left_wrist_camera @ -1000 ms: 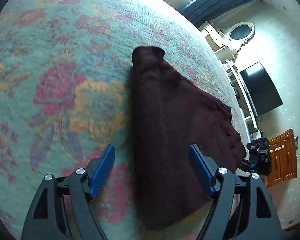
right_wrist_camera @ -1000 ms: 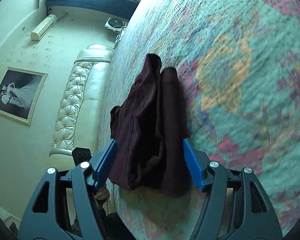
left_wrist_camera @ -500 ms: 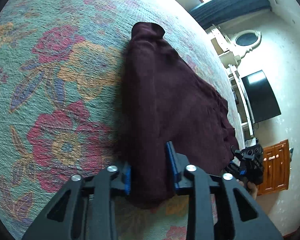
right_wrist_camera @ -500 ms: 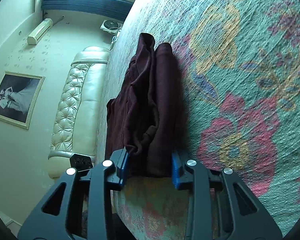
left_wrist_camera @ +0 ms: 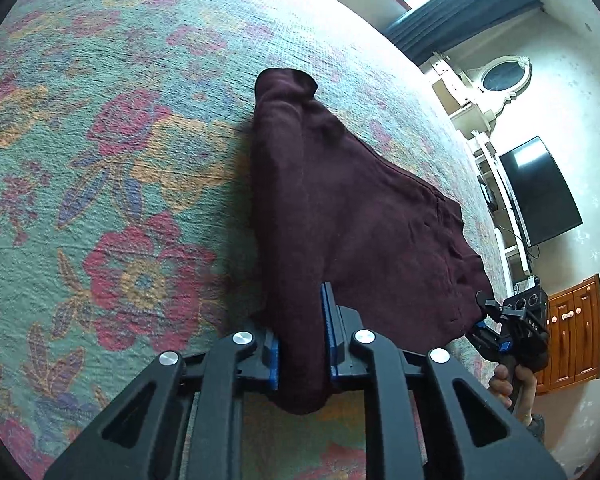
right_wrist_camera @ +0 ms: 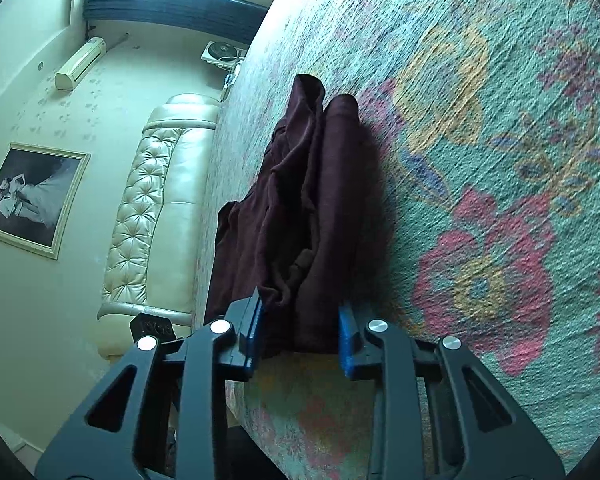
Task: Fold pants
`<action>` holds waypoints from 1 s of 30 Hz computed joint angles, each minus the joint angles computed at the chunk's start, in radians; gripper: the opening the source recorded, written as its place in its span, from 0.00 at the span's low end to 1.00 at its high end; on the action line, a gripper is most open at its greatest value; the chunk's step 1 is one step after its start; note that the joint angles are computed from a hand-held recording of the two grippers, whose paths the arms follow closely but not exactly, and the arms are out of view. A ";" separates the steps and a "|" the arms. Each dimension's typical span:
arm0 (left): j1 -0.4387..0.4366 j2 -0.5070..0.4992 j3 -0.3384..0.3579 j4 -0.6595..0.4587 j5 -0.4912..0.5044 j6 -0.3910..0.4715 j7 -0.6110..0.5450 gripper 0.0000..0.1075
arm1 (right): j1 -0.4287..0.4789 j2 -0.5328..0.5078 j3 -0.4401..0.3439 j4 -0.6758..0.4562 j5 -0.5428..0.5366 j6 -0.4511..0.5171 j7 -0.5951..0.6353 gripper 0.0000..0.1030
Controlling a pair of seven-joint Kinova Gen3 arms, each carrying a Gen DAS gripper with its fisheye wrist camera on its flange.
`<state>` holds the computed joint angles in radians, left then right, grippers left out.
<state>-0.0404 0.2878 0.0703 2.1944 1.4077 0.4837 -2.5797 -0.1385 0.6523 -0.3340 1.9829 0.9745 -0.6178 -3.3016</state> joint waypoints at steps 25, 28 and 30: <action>0.125 -0.116 -0.065 0.182 0.199 -0.068 -0.169 0.16 | -0.032 -0.074 -0.010 0.223 -0.168 -0.102 0.180 0.28; 0.125 -0.117 -0.069 0.179 0.188 -0.064 -0.161 0.16 | -0.036 -0.074 -0.013 0.235 -0.188 -0.108 0.195 0.28; 0.126 -0.113 -0.067 0.168 0.171 -0.067 -0.146 0.16 | -0.040 -0.076 -0.015 0.244 -0.201 -0.111 0.206 0.28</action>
<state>0.0855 0.1749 0.0037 2.3626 1.5789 0.4169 -2.7256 -0.1784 0.5759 -0.3494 2.2267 0.7735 -0.7285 -3.0958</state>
